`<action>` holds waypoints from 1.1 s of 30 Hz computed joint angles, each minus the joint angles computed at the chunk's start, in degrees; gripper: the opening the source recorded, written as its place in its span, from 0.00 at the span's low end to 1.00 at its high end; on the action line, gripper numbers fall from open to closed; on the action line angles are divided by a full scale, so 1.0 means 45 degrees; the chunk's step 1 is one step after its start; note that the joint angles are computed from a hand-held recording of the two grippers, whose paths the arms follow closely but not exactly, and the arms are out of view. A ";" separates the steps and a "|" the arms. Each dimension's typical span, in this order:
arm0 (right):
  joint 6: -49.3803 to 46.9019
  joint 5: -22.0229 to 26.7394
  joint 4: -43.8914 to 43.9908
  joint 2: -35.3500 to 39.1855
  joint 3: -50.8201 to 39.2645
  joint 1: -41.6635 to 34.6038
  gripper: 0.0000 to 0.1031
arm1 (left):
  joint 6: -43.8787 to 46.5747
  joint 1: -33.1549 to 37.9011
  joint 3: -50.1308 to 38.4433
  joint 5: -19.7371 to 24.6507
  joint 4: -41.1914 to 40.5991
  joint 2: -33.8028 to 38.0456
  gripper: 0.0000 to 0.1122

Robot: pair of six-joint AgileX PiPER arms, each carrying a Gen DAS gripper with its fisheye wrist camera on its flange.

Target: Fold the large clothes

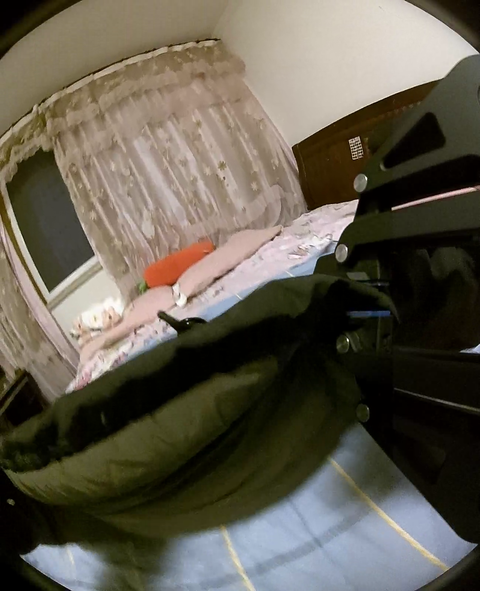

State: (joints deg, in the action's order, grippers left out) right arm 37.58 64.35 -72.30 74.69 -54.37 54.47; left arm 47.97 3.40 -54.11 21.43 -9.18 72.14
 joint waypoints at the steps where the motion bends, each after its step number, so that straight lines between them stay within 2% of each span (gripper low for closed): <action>1: -0.0106 -0.0577 -0.0072 0.0361 -0.0349 -0.0638 0.08 | -0.0688 -0.0151 -0.0819 -0.0081 0.0454 0.0945 0.11; 4: -0.0554 -0.2699 -0.0172 0.2193 -0.2094 -0.3003 0.08 | -0.3815 -0.0685 -0.3048 -0.0122 0.3288 0.3474 0.12; 6: -0.0897 -0.3514 -0.0267 0.3555 -0.3365 -0.3980 0.08 | -0.5819 -0.1056 -0.4499 -0.0085 0.5463 0.5084 0.14; 11: -0.2387 -0.4564 0.0181 0.7439 -0.7177 -0.5740 0.10 | -0.8016 -0.1508 -0.8257 0.0592 0.8280 0.8806 0.23; 14: -0.2911 -0.4824 0.0268 0.9192 -0.8933 -0.6311 0.14 | -0.9355 -0.1658 -0.9776 0.0542 0.9884 1.0352 0.35; 15: -0.2874 -0.4829 0.0187 0.9655 -0.9402 -0.6414 0.20 | -0.9206 -0.1638 -1.0459 0.0726 0.9710 1.0869 0.40; 17: -0.2149 -0.4762 -0.0509 1.0597 -1.0252 -0.6583 0.46 | -0.9425 -0.1557 -1.1955 0.1134 0.9641 1.2010 0.56; 18: -0.1531 -0.4784 -0.0936 1.0904 -1.0495 -0.6704 0.71 | -0.9433 -0.1469 -1.2484 0.1268 0.9482 1.2362 0.73; 19: -0.0776 -0.4672 -0.1243 1.1286 -1.0970 -0.6855 0.88 | -0.9661 -0.1312 -1.3236 0.1483 0.9268 1.2840 0.89; 20: -0.0530 -0.4600 -0.1040 1.1470 -1.1405 -0.7004 0.96 | -0.9707 -0.1070 -1.4062 0.1784 0.8733 1.3298 0.90; 22: -0.0864 -0.4950 0.0893 1.1616 -1.2311 -0.7619 0.99 | -0.8725 -0.0489 -1.5279 0.2515 0.6534 1.3937 0.90; 24: -0.0756 -0.6107 0.3439 1.1475 -1.2345 -0.8564 0.99 | -0.8382 0.0010 -1.5293 0.2446 0.5041 1.4091 0.90; 25: -0.1325 -0.6354 0.4712 1.1474 -1.2518 -0.8875 0.99 | -0.8584 0.0141 -1.4535 0.1766 0.4787 1.3778 0.90; 27: -0.1941 -0.6722 0.6263 1.1228 -1.2343 -0.9304 0.99 | -0.9975 0.0150 -1.3039 0.0476 0.5805 1.3054 0.90; 29: -0.0870 -0.6712 0.5778 1.0551 -1.1923 -0.9200 0.99 | -1.2521 0.0190 -1.2131 -0.0326 0.7922 1.2179 0.90; 30: 0.0403 -0.6973 0.4872 0.9979 -1.1226 -0.8927 0.99 | -1.3547 0.0186 -1.1932 -0.0522 0.8257 1.1819 0.90; 31: 0.1552 -0.7230 0.4319 0.9551 -1.1039 -0.8759 0.99 | -1.4589 0.0188 -1.1402 -0.0953 0.8082 1.1098 0.90; 32: 0.2274 -0.7234 0.4276 0.9291 -1.1360 -0.8525 0.99 | -1.5121 0.0113 -1.1316 -0.0951 0.7399 1.0549 0.90; 33: 0.2513 -0.6966 0.4742 0.9389 -1.2181 -0.8255 0.99 | -1.5144 -0.0012 -1.1628 -0.0534 0.6735 1.0338 0.90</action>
State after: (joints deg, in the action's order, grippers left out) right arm 48.89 33.01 -50.97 116.94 -109.18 17.33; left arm -20.18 3.35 -106.43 19.03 21.12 118.66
